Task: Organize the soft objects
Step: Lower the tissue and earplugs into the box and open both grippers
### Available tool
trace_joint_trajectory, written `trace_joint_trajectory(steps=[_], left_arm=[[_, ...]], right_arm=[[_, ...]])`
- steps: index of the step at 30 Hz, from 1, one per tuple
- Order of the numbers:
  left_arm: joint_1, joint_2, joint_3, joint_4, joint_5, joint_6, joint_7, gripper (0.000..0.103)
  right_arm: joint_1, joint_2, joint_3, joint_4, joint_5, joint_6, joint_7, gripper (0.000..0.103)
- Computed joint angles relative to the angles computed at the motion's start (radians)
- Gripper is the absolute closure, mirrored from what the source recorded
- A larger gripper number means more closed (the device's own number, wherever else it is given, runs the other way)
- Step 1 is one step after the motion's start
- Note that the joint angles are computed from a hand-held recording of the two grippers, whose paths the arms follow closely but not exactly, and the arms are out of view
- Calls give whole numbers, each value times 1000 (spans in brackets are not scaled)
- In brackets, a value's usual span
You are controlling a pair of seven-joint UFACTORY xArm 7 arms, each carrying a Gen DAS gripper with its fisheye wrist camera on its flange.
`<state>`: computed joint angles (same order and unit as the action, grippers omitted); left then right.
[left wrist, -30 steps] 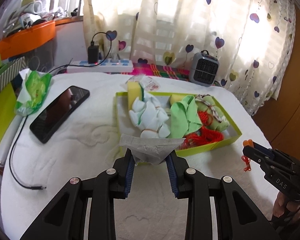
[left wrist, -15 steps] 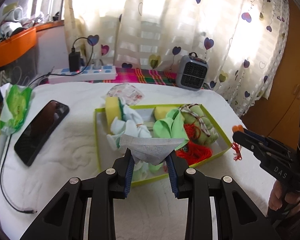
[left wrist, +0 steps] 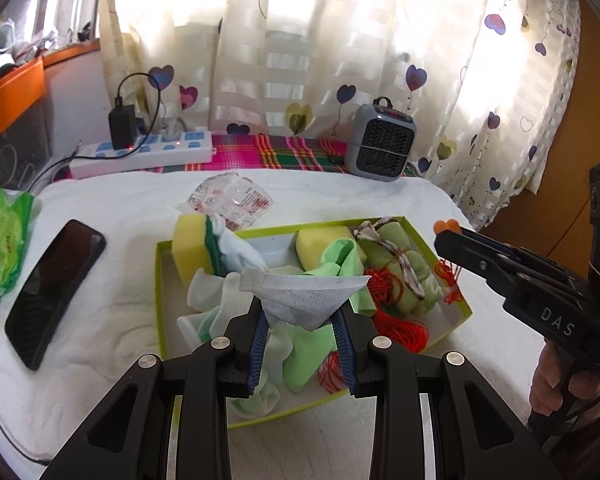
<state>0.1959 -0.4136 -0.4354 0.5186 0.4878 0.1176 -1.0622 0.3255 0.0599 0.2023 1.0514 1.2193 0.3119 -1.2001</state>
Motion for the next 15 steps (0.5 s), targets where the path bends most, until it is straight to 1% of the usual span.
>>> trace_joint_trajectory(steps=[3,8,12,15], left_arm=[[14,39,-5,22,17,0,0,74],[35,105,-5,57,72,9,-39,74],[35,144,8,80,149,24,-102,74],[5,169,45,90,183,28,-126,74]], right_arm=[[-3,39,1,31,-30,5,38,78],[-17,94,22,69,-83,-4,84,78],[-29,131,42,91,-140,-19,125,78],[-43,157,59,109,-164,-20,146,78]])
